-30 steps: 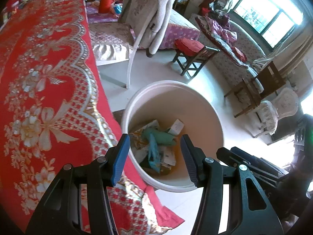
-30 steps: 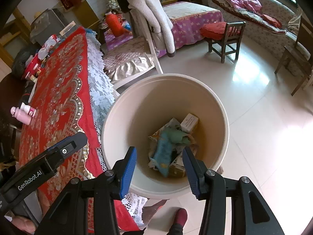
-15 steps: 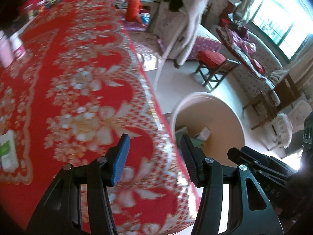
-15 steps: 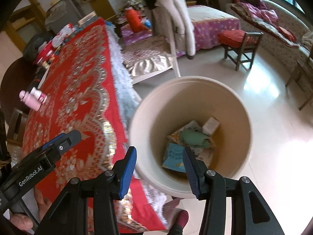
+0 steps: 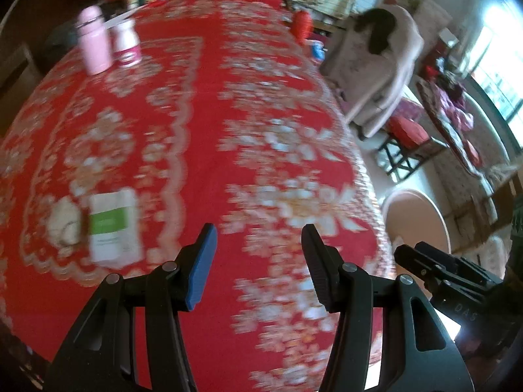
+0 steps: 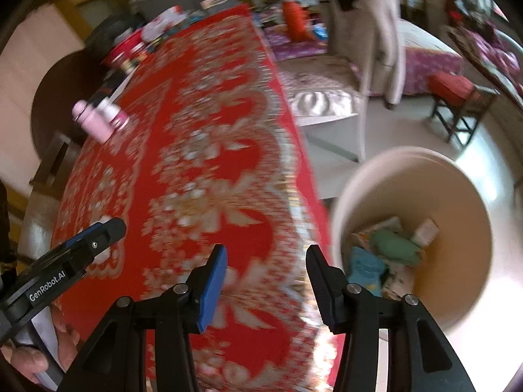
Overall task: Collect trash
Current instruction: 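Move both open tools back over the tissue and tissue pack on the table, then grasp the crumpled tissue with the left tool while the right tool grasps the white-green tissue pack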
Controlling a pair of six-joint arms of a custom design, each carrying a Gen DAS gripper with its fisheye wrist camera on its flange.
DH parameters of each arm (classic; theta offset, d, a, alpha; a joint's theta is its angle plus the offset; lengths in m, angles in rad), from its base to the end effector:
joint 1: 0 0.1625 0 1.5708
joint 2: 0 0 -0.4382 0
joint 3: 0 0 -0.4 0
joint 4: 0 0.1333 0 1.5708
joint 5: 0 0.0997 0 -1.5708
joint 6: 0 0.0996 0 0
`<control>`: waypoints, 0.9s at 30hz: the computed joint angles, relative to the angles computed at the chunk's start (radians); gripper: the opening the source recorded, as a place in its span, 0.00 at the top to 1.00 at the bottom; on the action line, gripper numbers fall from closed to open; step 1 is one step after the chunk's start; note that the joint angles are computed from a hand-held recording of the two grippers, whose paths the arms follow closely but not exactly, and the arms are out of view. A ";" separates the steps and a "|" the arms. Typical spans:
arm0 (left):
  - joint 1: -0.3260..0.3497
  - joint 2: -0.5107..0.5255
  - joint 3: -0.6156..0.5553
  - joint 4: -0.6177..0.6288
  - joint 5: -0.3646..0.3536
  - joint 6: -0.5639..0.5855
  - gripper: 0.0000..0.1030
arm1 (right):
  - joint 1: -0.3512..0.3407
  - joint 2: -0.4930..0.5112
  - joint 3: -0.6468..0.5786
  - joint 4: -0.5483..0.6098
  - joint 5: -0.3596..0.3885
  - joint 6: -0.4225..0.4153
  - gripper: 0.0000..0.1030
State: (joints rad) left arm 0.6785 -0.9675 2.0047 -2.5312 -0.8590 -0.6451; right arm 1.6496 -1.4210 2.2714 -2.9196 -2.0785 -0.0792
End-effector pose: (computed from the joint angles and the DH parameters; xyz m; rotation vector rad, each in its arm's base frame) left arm -0.3003 -0.4969 0.0961 0.3460 2.4937 -0.5810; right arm 0.1207 -0.4503 0.2664 0.0336 -2.5681 0.6521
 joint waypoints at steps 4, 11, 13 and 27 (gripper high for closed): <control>0.027 -0.087 0.052 0.047 0.053 -0.038 0.49 | 0.040 0.078 -0.037 0.006 0.013 -0.003 0.50; 0.075 -0.223 0.119 0.125 0.139 -0.092 0.49 | 0.101 0.203 -0.106 0.032 0.043 0.001 0.49; 0.094 -0.256 0.131 0.136 0.149 -0.101 0.49 | 0.119 0.240 -0.127 0.038 0.049 0.003 0.49; 0.242 -0.268 0.104 0.103 0.076 0.072 0.49 | 0.211 0.434 -0.264 0.097 0.061 0.027 0.47</control>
State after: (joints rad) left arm 0.9207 -1.2356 2.1091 -2.4287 -0.7832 -0.5729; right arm 1.8607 -0.9869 2.0070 -2.8229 -2.0180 -0.0526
